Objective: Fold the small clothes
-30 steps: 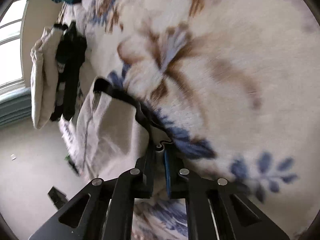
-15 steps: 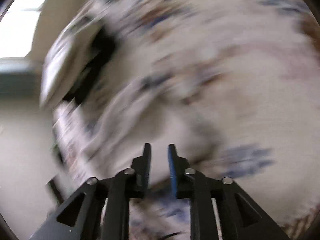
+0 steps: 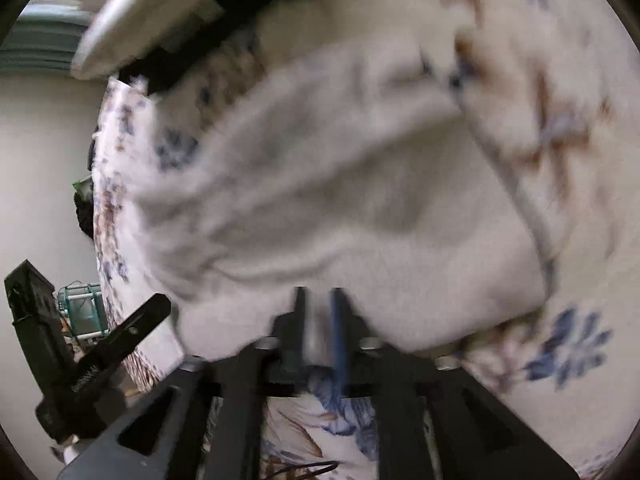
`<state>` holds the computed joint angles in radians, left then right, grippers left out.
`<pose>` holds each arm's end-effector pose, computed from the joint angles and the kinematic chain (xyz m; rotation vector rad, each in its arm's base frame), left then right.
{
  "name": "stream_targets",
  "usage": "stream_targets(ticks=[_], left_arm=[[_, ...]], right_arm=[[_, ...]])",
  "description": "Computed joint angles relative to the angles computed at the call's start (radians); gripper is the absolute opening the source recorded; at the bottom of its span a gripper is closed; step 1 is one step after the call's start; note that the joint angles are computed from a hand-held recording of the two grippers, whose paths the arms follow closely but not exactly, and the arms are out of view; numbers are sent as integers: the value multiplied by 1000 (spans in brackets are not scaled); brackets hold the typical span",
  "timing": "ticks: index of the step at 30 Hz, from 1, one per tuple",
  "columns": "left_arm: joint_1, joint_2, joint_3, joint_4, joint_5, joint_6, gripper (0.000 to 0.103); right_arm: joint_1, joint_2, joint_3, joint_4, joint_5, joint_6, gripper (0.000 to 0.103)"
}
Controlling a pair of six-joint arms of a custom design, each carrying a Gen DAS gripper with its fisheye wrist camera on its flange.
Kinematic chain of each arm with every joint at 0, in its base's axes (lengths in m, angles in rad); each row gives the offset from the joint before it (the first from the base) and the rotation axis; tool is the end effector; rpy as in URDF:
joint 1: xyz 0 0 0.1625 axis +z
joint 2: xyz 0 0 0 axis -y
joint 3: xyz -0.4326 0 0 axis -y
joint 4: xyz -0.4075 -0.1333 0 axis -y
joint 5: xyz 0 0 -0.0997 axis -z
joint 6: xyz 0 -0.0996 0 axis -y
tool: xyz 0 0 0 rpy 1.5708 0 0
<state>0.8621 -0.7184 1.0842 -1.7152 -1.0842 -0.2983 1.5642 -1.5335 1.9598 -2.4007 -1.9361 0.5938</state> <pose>-0.3738 -0.7124 0.1937 0.6025 2.5414 -0.0585 0.0943 -0.5160 0.3799 -0.9377 -2.6681 0.7045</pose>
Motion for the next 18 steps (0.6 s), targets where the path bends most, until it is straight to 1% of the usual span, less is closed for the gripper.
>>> stream_targets(ticks=[1, 2, 3, 4, 5, 6, 7, 8, 9, 10, 11, 12, 13, 16, 17, 18], left_arm=[[-1, 5, -8, -9, 7, 4, 103], [0, 32, -39, -16, 23, 20, 103], [3, 50, -51, -19, 35, 29, 103], [10, 91, -92, 20, 68, 29, 103], [18, 111, -103, 42, 74, 22, 103], [30, 143, -142, 74, 73, 17, 103], [41, 164, -171, 102, 75, 6, 103], [56, 180, -199, 113, 53, -3, 103], [63, 186, -210, 113, 42, -5, 103], [68, 192, -219, 113, 39, -5, 103], [72, 196, -224, 111, 37, -5, 103], [74, 200, -228, 110, 35, -4, 103], [78, 207, -236, 113, 32, -5, 103], [79, 215, -266, 113, 11, -9, 103], [79, 208, -265, 100, 6, 2, 103], [73, 195, -255, 80, 8, 7, 103]], right_arm=[[12, -9, -8, -2, 3, -5, 51], [17, -6, -13, -16, 6, -13, 53], [23, 5, -24, -33, 17, -35, 53], [30, 27, -43, -27, 21, -65, 53], [40, 53, -63, -9, 16, -86, 53], [45, 81, -80, 14, 16, -108, 53], [53, 110, -95, 53, -2, -113, 50], [59, 124, -98, 81, -8, -117, 44], [67, 143, -100, 110, -32, -118, 43], [73, 148, -85, 104, -54, -121, 43], [73, 151, -70, 88, -59, -128, 42], [73, 151, -63, 94, -61, -127, 42], [68, 151, -59, 108, -52, -124, 42], [51, 123, -54, 94, -8, -120, 42], [45, 106, -57, 90, 0, -113, 43], [46, 92, -67, 75, -7, -106, 43]])
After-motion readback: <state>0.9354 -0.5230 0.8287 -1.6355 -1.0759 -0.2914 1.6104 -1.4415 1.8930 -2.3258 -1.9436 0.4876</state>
